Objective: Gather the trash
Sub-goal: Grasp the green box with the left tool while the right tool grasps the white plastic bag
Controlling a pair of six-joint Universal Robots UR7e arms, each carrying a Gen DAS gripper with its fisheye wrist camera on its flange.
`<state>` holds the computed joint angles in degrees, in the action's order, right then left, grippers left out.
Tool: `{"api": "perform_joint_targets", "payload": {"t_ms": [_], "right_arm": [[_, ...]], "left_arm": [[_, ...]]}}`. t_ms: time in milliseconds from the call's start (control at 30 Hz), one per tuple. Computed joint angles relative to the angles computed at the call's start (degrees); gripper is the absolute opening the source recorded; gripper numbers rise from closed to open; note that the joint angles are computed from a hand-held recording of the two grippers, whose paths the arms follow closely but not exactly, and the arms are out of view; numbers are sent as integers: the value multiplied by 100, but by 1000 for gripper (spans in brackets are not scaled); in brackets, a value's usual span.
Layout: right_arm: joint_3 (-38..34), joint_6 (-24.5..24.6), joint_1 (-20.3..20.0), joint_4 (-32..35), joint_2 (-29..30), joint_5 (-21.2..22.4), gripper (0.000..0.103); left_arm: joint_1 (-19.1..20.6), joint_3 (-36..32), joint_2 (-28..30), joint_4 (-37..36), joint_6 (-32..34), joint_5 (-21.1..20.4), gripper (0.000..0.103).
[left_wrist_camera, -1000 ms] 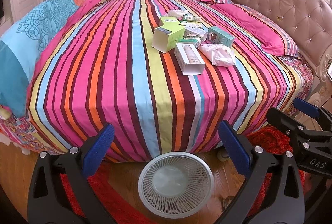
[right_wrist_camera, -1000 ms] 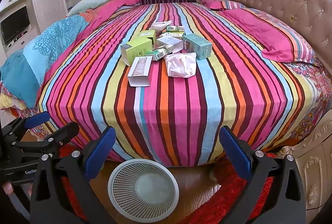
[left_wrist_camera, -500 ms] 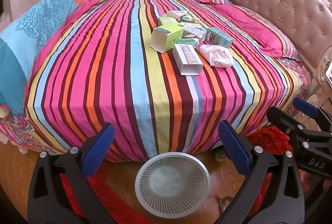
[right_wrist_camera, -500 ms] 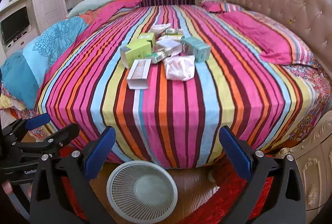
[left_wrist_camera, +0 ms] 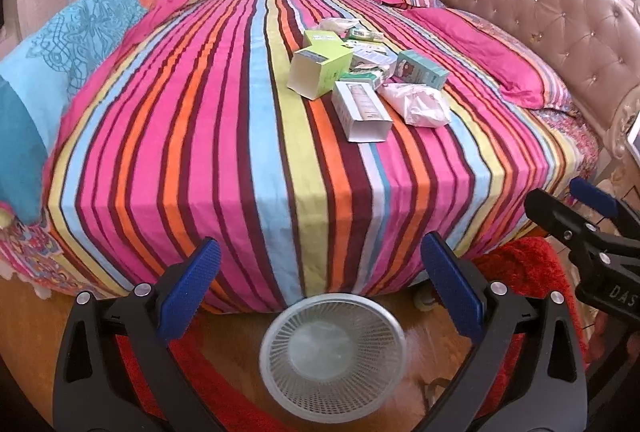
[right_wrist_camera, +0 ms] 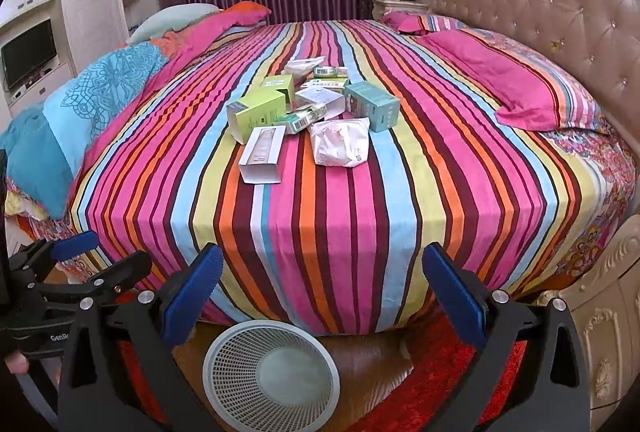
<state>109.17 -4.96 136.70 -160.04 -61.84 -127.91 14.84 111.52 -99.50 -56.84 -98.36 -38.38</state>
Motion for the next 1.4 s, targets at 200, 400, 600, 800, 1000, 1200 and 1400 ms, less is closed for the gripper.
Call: {"api": "perform_joint_targets", "payload": {"t_ms": [200,400,600,800,1000,1200,1400], "right_arm": [[-114,32,-89,311,118,104,96],[-228,-16,-288,368,150,448,96],[-361,-39,-494,341,192,770,95],[-632,-47,-657,466,386,814,95],[-983,-92,-770,620,619,854,95],[-1413,-87,-900,706,913,890,95],[-1810,-158,-989,841,1204,888,95]], "left_arm": [[209,-37,5,38,74,-18,97],[441,12,-115,-216,492,36,97],[678,120,-330,-729,1019,229,97],[1021,101,-284,-1412,1817,396,97],[1458,43,-139,-2193,2585,533,97],[1856,-41,48,-3078,3602,623,97],[2275,-229,256,-4001,4605,648,97]]}}
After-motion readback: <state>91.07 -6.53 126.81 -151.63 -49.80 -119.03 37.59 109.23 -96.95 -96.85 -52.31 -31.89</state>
